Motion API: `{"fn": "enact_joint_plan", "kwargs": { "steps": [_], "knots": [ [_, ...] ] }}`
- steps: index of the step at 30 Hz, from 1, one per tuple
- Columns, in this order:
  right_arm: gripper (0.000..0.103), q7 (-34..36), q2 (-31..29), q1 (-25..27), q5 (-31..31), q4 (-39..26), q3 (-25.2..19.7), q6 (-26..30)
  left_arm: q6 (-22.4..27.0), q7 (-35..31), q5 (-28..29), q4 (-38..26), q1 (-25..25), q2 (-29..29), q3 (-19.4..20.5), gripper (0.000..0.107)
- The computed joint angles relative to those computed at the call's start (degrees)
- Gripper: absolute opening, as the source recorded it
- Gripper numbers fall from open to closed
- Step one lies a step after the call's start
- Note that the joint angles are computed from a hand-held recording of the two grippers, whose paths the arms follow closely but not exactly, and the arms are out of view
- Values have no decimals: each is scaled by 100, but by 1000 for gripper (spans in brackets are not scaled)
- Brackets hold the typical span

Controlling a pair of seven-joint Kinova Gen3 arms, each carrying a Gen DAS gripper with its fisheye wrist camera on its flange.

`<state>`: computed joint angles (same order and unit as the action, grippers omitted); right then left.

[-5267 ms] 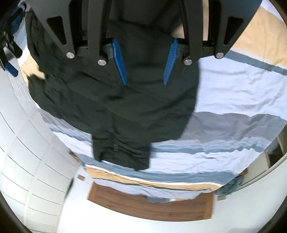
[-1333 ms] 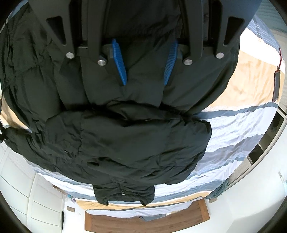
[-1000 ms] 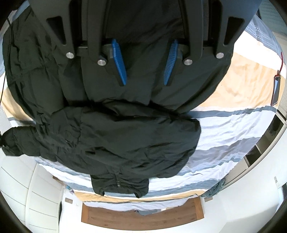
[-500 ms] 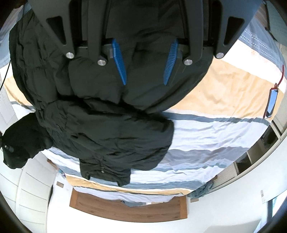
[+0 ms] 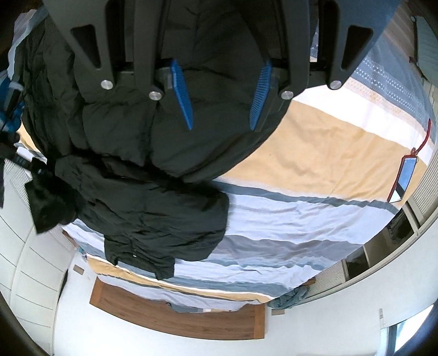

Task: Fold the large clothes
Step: 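Lay the sleeve over the coat body and open the right tool, then grasp the coat hem with both tools side by side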

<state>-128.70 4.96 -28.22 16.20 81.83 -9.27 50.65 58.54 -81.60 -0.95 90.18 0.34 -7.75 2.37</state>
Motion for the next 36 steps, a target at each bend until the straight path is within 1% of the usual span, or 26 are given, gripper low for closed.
{"fn": "enact_joint_plan", "kwargs": {
  "steps": [2, 4, 6, 8, 9, 10, 14, 17, 21, 24, 26, 29, 33, 34, 36],
  "knots": [
    [11, -95, 133, -80, 69, -88, -18, 161, 32, -38, 52, 11, -11, -51, -41, 41],
    [13, -109, 248, -124, 1, -230, -4, 352, 74, -81, 81, 6, -20, -111, -59, 41],
    [21, -105, 265, -140, -87, -293, 20, 436, 102, -140, 125, -8, -23, -218, -78, 41],
    [40, -25, 200, -90, -357, -287, 10, 380, 143, -193, 178, -51, -23, -313, -91, 41],
    [47, 45, 158, -68, -484, -272, -6, 332, 181, -231, 227, -87, -19, -349, -107, 41],
    [60, 86, 103, -75, -551, -265, -30, 297, 231, -286, 300, -139, -7, -403, -131, 41],
    [61, 199, -157, -167, -568, -363, -150, 367, 405, -433, 476, -339, 32, -575, -158, 41],
    [61, -62, -379, -273, -238, -526, -257, 600, 535, -577, 582, -542, 84, -665, -153, 41],
    [61, -491, -657, -313, 375, -835, -462, 1220, 754, -740, 724, -942, 176, -578, -119, 41],
    [61, -600, -851, -216, 659, -990, -577, 1560, 840, -765, 717, -1290, 246, -347, 33, 42],
    [61, -546, -905, -112, 789, -1066, -608, 1719, 817, -713, 633, -1594, 335, -57, 217, 42],
    [61, -392, -926, 100, 739, -980, -527, 1578, 761, -567, 483, -2134, 565, 564, 474, 42],
    [61, -50, -789, 399, 526, -773, -297, 1212, 579, -522, 354, -2771, 1011, 1502, 621, 42],
    [62, 111, -693, 463, 459, -743, -227, 1100, 528, -590, 391, -2924, 1102, 1756, 636, 42],
    [61, 385, -487, 546, 397, -703, -117, 908, 245, -842, 525, -3104, 1235, 2234, 663, 42]
  ]
}}
